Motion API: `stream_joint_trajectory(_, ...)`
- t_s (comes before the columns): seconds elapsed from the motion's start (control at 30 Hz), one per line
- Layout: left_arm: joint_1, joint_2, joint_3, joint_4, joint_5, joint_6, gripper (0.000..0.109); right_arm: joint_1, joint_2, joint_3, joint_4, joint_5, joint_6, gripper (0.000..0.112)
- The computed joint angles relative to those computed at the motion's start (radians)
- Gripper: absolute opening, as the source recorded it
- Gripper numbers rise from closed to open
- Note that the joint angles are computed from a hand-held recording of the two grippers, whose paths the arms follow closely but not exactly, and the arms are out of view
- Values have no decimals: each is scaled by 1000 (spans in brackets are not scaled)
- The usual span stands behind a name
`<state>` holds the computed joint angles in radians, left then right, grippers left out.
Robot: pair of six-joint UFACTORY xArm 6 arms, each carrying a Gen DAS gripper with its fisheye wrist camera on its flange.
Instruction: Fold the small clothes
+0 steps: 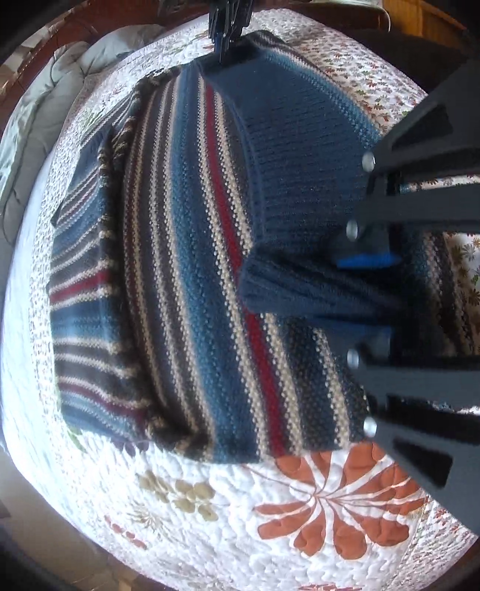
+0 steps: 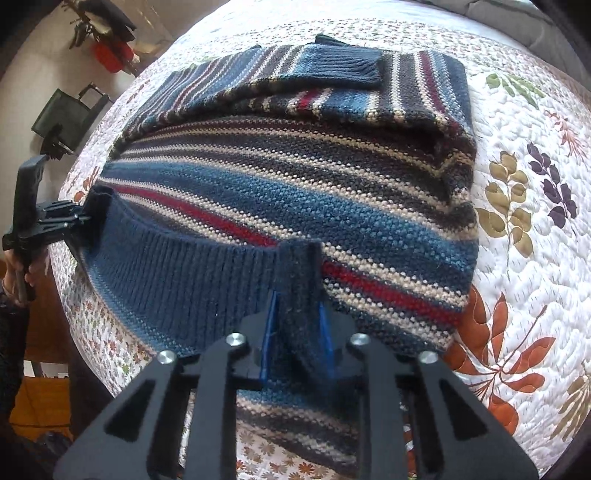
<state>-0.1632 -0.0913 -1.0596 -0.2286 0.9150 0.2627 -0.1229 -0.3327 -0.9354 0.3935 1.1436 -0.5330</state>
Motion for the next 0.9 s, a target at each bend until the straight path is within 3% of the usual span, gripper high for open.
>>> stream_joint_trajectory(0.2,43,-65,33,-100,-17,16,10,-25,-75,37,57,-1,-42,8)
stream_joint_trajectory(0.47,45,-88,-1,-126,-67,22,10,-72,-87,-33,113,12,-52,8)
stream_joint_trajectory(0.7,40,76,-215,-113,-94,-65,10,-64,85,-220,129,-64,14,8)
stream_joint_trajectory(0.9,50,334,-568,-92,-62,-170,10,-31,333,-521,76,-104,107,8)
